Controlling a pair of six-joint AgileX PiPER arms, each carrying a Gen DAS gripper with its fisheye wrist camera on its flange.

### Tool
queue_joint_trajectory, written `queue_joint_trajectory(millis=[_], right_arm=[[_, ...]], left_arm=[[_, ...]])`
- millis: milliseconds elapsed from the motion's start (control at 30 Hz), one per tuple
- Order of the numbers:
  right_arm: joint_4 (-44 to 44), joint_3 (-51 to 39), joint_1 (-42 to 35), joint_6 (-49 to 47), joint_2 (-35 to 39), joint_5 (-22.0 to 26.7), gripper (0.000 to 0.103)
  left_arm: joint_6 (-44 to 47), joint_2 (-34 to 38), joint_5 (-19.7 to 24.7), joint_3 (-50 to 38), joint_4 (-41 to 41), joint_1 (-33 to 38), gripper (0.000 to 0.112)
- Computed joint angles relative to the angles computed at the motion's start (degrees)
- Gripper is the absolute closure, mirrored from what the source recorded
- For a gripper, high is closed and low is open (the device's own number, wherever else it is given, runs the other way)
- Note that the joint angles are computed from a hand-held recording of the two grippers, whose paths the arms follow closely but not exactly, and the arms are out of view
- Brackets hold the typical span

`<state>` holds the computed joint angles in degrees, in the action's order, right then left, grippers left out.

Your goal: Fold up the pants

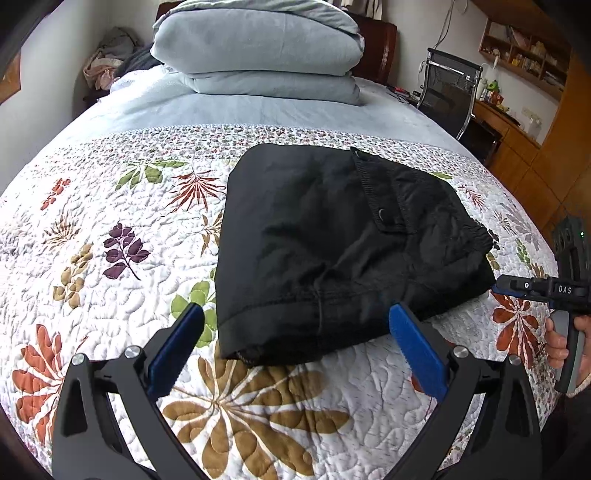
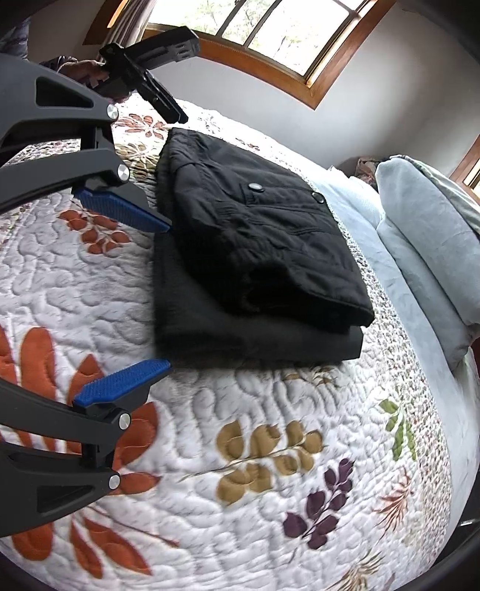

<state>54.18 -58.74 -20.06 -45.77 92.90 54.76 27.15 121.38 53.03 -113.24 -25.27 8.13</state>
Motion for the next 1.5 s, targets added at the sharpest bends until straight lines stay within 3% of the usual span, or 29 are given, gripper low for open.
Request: queue_joint_trajectory(millis=[300,500,733,1000,1300,1500], right_arm=[[-2.52,7.60,1.13,2.00,-9.06,-2.83,0.030],[-12.22,13.70,6.59,10.87,-18.32,-8.79,0.030],[-18.90,18.30,10.98,19.55,-25.00,-8.26,0.030],[-30.32,18.05,20.12,36.86,-31.86,-9.10,0.030],[-50.73,11.60,32.84,61.20,-38.32,-6.40,0.018],[-60.33,7.45,39.39,71.52,-40.97,-3.27,0.011]], left_arm=[[0.11,-6.57,-1.35,9.71,0.59,0.09,0.012],[0.43,-13.09,-4.21,19.74,2.03,-0.05,0.012],[2.08,-20.07,-6.11,29.30,2.74,-0.05,0.012],[1.37,-24.97,-5.56,31.11,2.48,-0.15,0.012],[-0.29,-29.68,-4.72,30.28,4.30,-0.52,0.012],[-0.99,-31.73,-3.38,29.03,3.80,0.29,0.012]])
